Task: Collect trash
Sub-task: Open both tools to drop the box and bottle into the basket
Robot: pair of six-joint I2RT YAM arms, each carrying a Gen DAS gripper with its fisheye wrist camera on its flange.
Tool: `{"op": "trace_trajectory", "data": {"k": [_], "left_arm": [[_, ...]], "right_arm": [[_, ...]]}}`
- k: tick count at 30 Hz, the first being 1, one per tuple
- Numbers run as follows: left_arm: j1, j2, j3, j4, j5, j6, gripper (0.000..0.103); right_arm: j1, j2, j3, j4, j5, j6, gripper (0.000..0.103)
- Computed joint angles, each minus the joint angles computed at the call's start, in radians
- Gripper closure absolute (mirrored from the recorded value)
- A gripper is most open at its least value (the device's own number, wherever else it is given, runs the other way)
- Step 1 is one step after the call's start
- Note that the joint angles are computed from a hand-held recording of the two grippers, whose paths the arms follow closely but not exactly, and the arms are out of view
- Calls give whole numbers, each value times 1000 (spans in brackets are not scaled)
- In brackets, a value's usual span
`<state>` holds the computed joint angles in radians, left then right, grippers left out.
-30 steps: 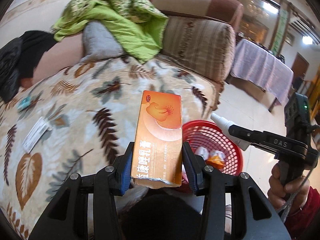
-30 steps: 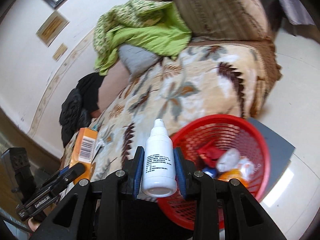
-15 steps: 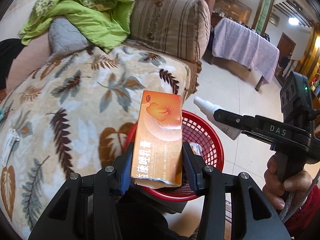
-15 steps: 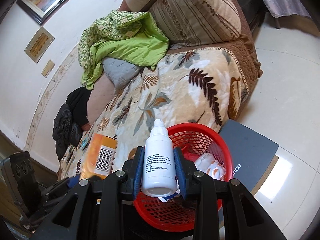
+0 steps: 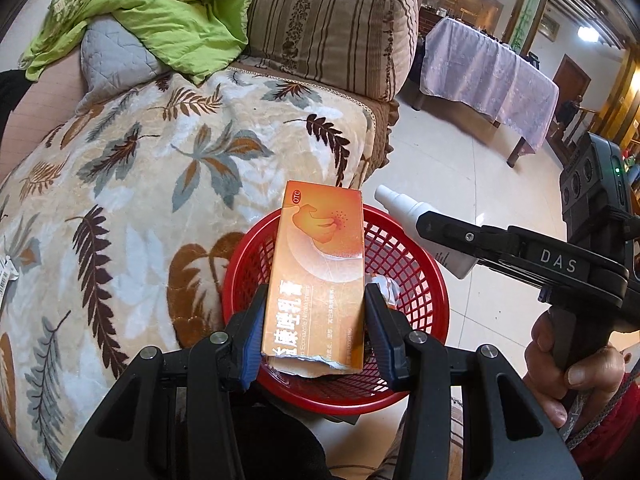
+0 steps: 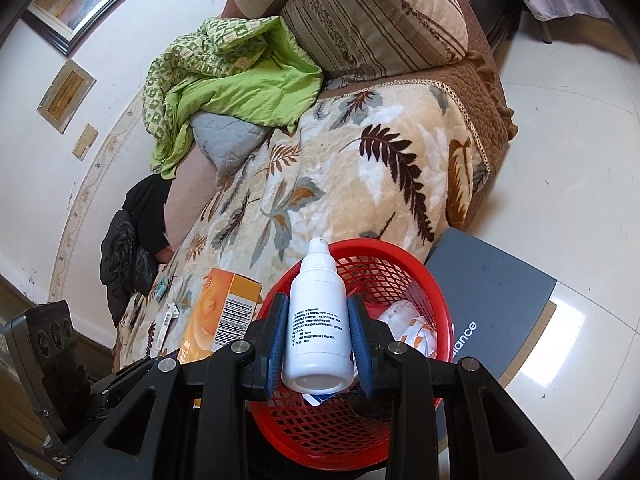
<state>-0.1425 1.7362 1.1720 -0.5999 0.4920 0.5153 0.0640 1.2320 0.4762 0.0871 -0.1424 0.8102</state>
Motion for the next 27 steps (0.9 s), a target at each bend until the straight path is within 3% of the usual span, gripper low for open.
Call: {"op": "trace_trajectory", "data": {"k": [10, 27], "left_arm": [[-8, 16, 12, 4, -1, -1, 58], [44, -44, -26, 83, -24, -24, 48]], "right_arm": [[-10, 7, -1, -1, -2, -6, 66], [28, -2, 38, -31, 22, -6, 65]]}}
